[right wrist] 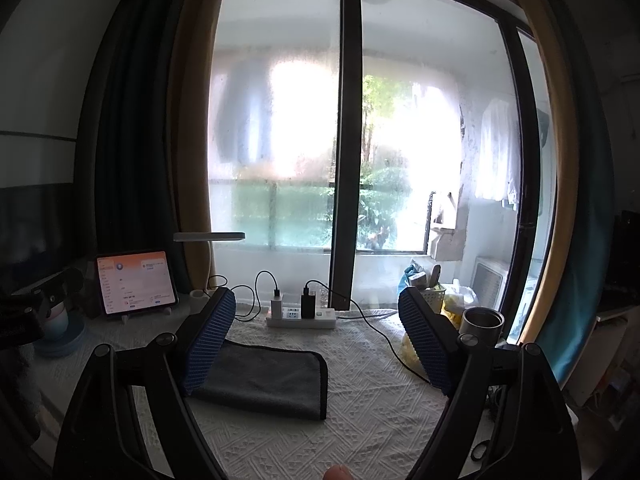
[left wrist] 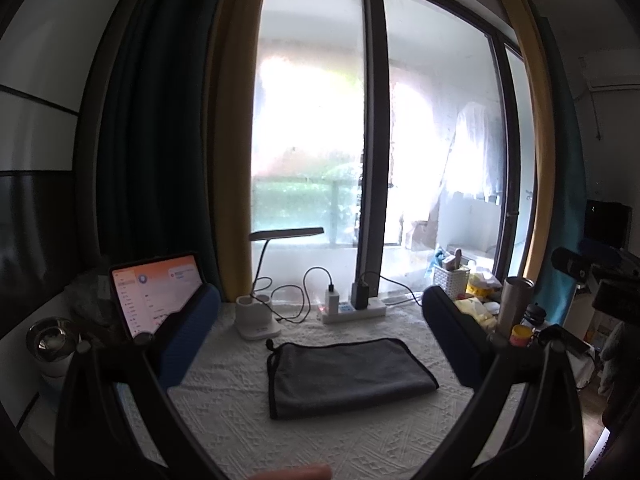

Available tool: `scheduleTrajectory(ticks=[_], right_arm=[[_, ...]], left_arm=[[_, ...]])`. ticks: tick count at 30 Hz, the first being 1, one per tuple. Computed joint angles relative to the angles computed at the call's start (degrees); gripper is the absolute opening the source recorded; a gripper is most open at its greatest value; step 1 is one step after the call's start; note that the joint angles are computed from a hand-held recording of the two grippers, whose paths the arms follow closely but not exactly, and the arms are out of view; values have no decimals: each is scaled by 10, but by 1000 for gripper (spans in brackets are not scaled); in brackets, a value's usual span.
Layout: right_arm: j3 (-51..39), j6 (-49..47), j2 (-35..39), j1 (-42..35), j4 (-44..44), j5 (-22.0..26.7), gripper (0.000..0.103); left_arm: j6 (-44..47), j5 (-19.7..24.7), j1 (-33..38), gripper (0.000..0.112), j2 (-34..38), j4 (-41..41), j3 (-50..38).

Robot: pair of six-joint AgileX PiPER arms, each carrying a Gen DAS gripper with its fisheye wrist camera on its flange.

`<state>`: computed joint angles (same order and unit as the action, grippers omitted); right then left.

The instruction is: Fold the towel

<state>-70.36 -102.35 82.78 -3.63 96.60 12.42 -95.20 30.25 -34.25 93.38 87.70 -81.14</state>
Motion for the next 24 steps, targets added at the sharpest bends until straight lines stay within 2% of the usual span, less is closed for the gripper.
scheduleTrajectory(ticks=[21,24], right_arm=[[1,-12,8,-1,6,8,86],[-1,-14,14,1,6,8,86]], left_arm=[[-3,-12,0,102,3,-1,-2],[-84,-40,15,102,1,55,13]])
